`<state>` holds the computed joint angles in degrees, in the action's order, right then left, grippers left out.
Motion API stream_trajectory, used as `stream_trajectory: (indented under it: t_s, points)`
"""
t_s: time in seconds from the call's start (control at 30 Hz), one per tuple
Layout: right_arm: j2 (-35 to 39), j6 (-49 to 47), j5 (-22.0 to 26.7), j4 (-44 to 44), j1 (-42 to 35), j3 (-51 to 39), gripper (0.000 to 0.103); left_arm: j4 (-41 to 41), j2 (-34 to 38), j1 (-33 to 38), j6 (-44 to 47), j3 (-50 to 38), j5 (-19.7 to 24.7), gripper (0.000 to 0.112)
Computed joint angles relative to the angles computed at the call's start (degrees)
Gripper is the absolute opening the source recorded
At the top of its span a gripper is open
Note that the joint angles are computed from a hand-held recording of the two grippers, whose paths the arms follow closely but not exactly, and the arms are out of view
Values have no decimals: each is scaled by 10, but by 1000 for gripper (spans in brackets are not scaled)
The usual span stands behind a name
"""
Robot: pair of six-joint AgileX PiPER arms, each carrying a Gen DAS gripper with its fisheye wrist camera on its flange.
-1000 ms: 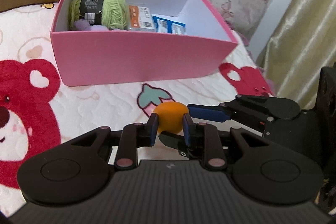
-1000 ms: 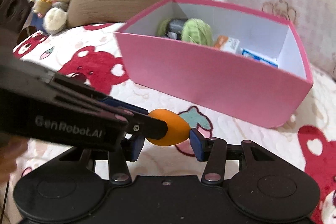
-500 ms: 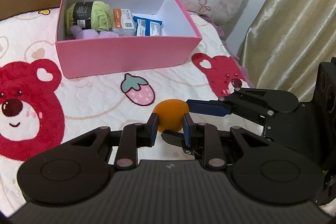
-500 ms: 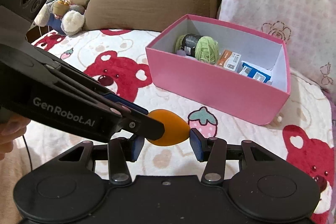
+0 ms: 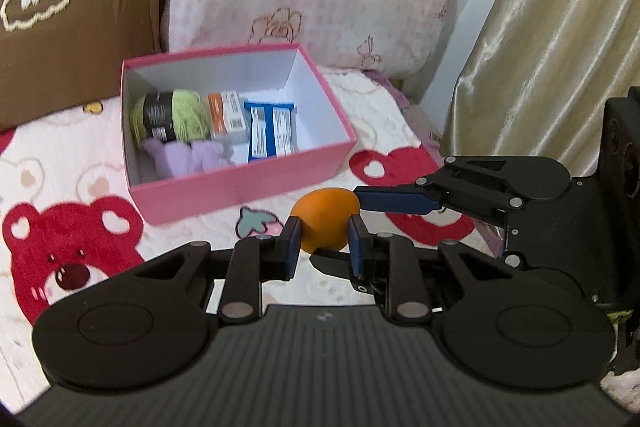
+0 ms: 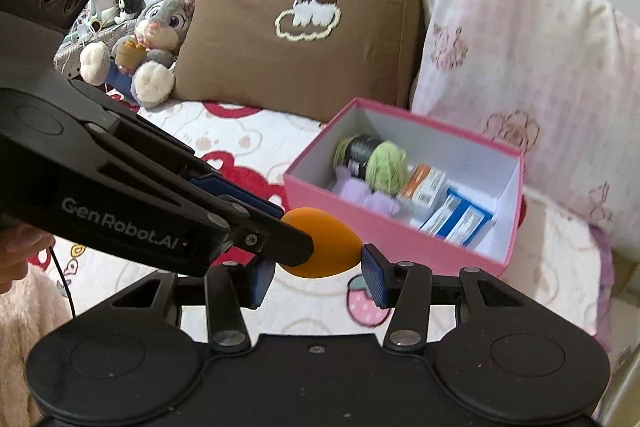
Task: Organize objects
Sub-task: 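Lift the orange sponge with the left gripper and lower it into the pink box, then open the left gripper and withdraw from the pink box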
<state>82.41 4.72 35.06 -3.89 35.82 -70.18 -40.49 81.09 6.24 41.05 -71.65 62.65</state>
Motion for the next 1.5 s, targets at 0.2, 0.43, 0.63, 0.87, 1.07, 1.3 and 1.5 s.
stream_trajectory:
  t_s: [0.2, 0.43, 0.63, 0.87, 1.07, 1.3, 1.5]
  points:
    - [51, -29, 47, -3, -24, -102, 53, 31, 58, -26, -61, -110, 17, 22]
    - [143, -100, 90, 62, -81, -227, 53, 69, 146, -57, -129, -229, 8, 22]
    - [235, -141, 132, 115, -125, -329, 53, 83, 234, -73, -182, -310, -7, 22]
    - [339, -172, 152, 166, -157, -411, 53, 83, 323, -78, -211, -352, -39, 22]
    - [436, -168, 187, 165, -164, -501, 53, 89, 400, -83, -241, -387, -60, 23]
    - [531, -153, 236, 168, -172, -610, 53, 84, 462, -81, -262, -417, -76, 22]
    - [584, -134, 282, 164, -173, -682, 53, 93, 498, -83, -282, -446, -65, 22]
